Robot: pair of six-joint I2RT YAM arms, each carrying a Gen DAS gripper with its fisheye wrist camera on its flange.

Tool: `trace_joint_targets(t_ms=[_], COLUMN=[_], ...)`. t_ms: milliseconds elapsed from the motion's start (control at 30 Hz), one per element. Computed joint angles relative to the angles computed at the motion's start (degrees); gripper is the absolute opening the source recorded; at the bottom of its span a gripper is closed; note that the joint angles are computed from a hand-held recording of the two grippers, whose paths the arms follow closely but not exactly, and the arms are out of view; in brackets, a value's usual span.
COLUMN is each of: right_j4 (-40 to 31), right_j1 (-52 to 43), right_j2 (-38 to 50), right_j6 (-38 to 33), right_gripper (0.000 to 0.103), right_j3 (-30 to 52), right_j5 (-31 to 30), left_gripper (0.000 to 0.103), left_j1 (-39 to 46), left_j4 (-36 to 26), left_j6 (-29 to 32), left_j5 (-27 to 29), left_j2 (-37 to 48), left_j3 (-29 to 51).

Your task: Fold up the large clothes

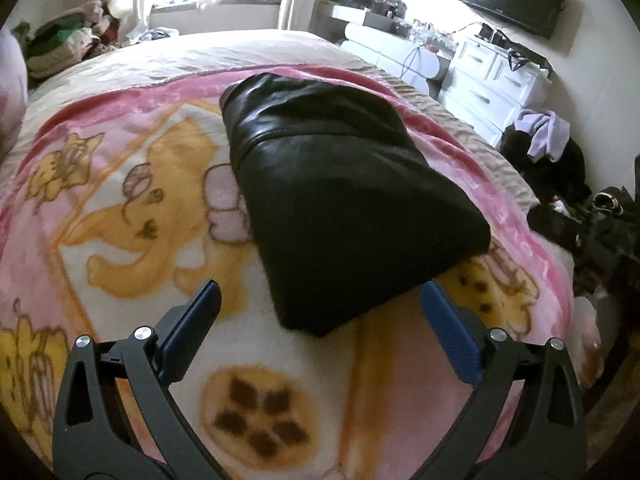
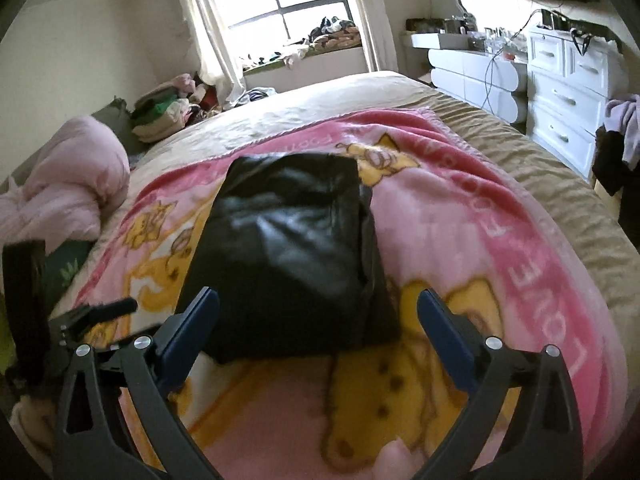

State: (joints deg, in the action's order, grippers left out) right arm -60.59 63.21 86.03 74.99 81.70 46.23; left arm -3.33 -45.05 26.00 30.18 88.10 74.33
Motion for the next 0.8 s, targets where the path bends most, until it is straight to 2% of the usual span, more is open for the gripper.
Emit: trace_joint_targets(t_ms=[167, 433, 800], right_j4=[-10.2, -18.2, -19.5], right_j1=[6.6, 12.1, 13.9], right_j2=[6.7, 13.0, 15.5], right_j6=[9.0, 16.1, 18.3], right_gripper=[0.099, 0.099, 0.099], right_j3=[6.0, 12.1, 14.2], right_j5=[4.5, 6.9, 6.3], left_gripper=[0.094, 0.094, 0.094], left_j1=[3.7, 8.0, 10.5], left_j4=[0.9, 1.8, 0.9], left_j6=[1.4, 3.8, 6.6], left_j5=[2.2, 3.6, 4.1], left_j2=[-4.6, -9.3, -10.9], left_j3=[-5.6, -10.9, -12.9])
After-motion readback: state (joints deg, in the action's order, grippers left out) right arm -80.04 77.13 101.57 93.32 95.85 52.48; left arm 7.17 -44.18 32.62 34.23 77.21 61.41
